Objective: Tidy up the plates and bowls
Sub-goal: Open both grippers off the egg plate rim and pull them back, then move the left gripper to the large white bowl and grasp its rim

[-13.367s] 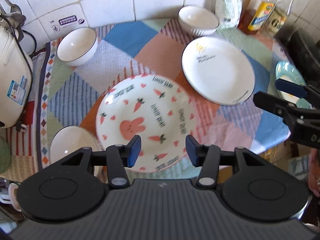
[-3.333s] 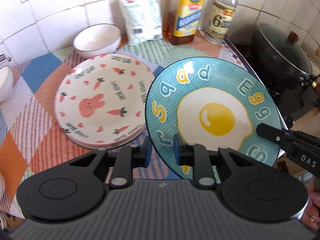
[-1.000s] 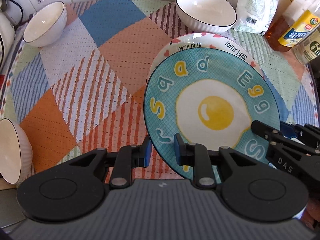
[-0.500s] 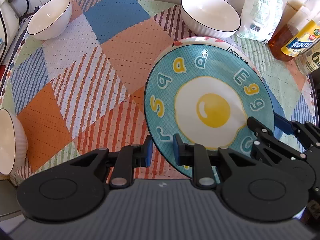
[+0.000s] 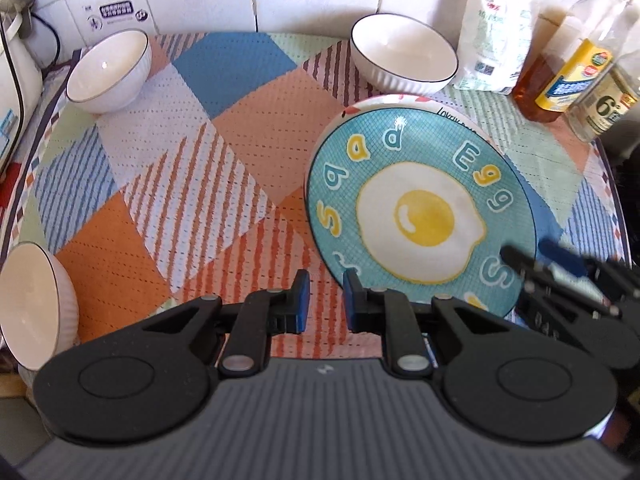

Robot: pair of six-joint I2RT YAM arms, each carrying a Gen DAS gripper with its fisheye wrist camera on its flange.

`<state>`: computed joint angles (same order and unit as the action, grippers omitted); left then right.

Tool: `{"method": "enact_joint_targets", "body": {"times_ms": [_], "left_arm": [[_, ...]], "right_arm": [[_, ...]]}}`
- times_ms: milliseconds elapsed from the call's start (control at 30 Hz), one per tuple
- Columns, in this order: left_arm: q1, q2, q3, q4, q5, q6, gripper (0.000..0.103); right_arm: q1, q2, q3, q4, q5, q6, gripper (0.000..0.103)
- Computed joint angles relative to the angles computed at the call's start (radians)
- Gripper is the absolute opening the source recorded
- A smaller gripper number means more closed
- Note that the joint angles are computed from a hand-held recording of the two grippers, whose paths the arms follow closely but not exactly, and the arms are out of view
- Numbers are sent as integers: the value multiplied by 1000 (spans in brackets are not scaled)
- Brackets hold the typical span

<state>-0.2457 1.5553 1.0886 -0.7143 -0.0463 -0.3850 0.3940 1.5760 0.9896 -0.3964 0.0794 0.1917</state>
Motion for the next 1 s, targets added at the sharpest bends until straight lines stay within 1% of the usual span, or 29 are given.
{"method": "enact_joint_targets", "body": {"times_ms": [67,133,167,200,267,367,400,467,567,633,833,1000], "left_arm": [[24,-18,-10,-5,24,33,17],[39,-34,-18,-12,37,73,17],[42,-45,-23,-16,34,93,17],[44,-64,-34,-16,31,110,17],[55,-105,-55,-21,38,141,17],[80,-157,-75,-42,58,207,17],[87,-171,-79,-50,61,231,17],[106,-200,-86,-70,71,263,17],[155,-254,-96,-97,109,306,17],[189,-291,-101,-122,121,346,17],[335,-388,-101,-219,201,490,17],[494,-456,-111,-306,270,649,17]], "right_arm": [[-1,-27,-26,-26,-57,105,43],[11,-64,-75,1,-112,187,43],[33,-79,-87,7,-98,210,43],[64,-85,-80,-9,-60,222,45],[122,-101,-69,-34,21,239,45],[166,-129,-69,-33,46,268,45],[180,-124,-59,-45,52,280,45],[212,-104,-28,-84,98,320,45],[251,-129,-34,-80,105,380,45],[297,-155,-37,-82,145,404,45],[424,-209,16,-162,246,451,45],[549,-235,54,-200,325,506,46]]}}
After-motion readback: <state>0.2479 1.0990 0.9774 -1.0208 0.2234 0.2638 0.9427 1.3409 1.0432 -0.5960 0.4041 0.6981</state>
